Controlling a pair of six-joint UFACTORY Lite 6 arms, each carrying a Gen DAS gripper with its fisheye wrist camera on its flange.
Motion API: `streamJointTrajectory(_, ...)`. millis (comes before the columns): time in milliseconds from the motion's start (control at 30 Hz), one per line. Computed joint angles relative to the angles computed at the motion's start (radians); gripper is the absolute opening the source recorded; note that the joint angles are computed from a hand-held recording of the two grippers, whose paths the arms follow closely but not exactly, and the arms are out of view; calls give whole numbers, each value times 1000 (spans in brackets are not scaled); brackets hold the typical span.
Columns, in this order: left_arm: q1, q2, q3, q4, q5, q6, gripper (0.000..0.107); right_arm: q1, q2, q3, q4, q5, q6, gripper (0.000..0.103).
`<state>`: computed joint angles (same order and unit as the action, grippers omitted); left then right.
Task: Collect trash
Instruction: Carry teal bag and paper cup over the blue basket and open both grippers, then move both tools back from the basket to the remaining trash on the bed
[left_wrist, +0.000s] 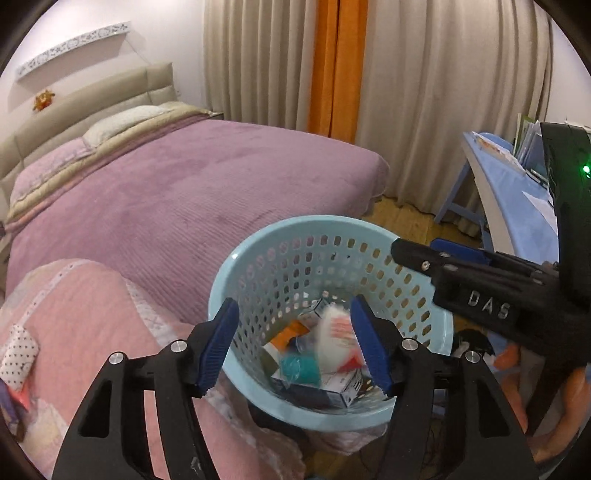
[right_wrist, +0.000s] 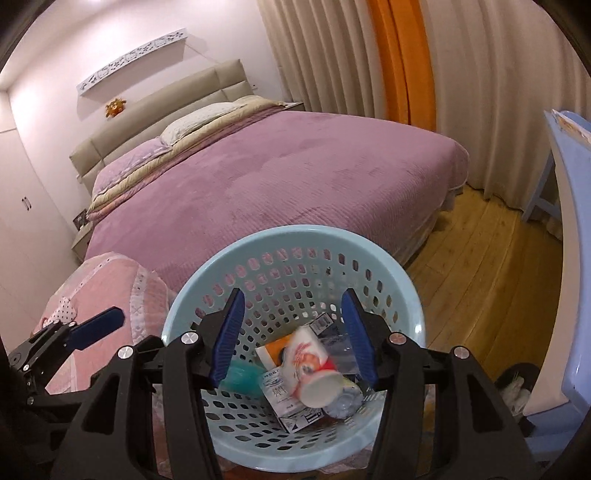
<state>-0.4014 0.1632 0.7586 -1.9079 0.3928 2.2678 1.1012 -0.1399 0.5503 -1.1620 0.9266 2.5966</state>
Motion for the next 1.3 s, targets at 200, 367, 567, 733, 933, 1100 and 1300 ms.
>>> streamJointTrajectory(200,96,-61,-49,116,72,-98,61,28,8,13,-7,23,25,51)
streamJointTrajectory(367,212,-133,-94,220,145,-166,61,60,85,111,-10,47,-7,51)
streamJointTrajectory(567,408,-238,-140,345,275,-234,61,110,194,272,-18,100,-89,51)
streamJointTrajectory(733,619,-245,-110,442,385,-280,61,123,300,418,-55,93,-153,51)
streamJointTrajectory(933,872,-149,-2,512,463,-289,61,106,502,668,-92,22,-260,51)
streamJointTrajectory(1100,1038,6,178,557,477,-339,61,89,671,888,-95,-43,-370,51)
streamJointTrajectory(1300,1112,247,465,670,389,-504,61,53,924,1213,-86,-151,-491,51)
